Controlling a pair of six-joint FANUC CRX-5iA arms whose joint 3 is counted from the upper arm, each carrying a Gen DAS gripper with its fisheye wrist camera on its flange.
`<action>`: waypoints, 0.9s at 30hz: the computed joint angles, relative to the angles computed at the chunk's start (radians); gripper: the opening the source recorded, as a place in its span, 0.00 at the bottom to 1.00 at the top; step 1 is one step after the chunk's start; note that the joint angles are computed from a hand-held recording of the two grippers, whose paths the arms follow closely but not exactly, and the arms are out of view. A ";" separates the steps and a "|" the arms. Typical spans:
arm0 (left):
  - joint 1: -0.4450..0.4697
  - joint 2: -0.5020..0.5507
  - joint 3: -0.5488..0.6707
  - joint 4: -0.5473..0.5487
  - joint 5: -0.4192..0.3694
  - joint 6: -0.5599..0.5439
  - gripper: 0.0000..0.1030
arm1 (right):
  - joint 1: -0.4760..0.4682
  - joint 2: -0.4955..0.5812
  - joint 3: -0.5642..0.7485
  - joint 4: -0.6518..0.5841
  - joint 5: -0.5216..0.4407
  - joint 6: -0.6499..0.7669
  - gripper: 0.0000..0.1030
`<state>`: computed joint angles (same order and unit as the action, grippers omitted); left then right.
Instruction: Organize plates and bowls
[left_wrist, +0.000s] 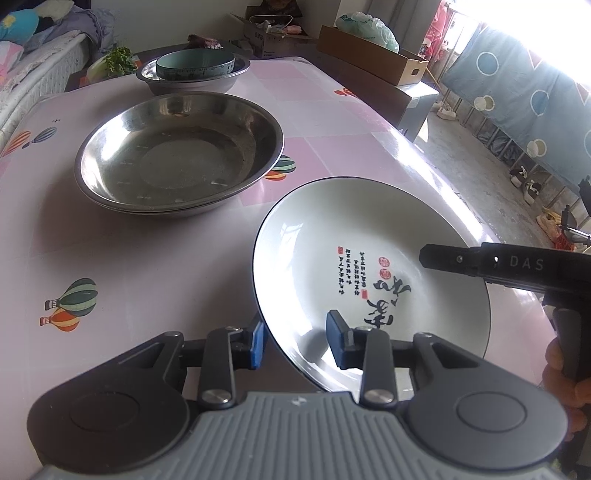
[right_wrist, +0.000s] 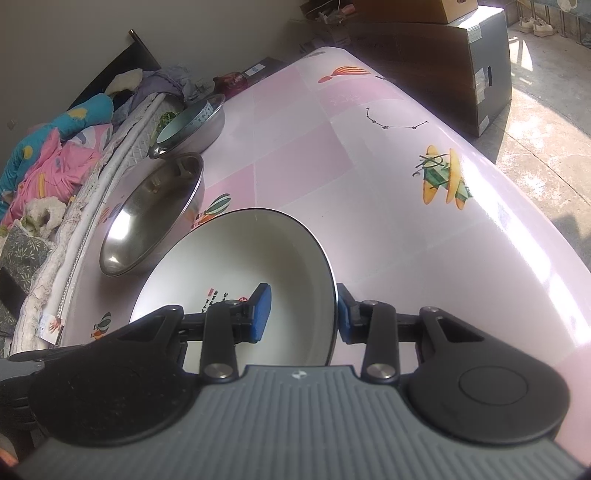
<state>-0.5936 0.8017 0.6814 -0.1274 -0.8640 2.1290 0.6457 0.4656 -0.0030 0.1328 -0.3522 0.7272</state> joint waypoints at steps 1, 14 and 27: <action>0.000 0.002 0.005 -0.002 -0.004 0.001 0.33 | 0.000 0.000 -0.002 0.005 0.002 -0.003 0.34; -0.014 0.030 0.064 -0.038 -0.049 0.008 0.40 | 0.007 0.000 -0.029 0.076 0.028 -0.068 0.34; -0.019 0.056 0.109 -0.041 -0.076 -0.003 0.41 | 0.008 -0.006 -0.060 0.160 0.047 -0.145 0.34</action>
<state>-0.6121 0.8575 0.7906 -0.1681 -0.9398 2.1264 0.6533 0.4599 -0.0626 0.2929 -0.3055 0.5824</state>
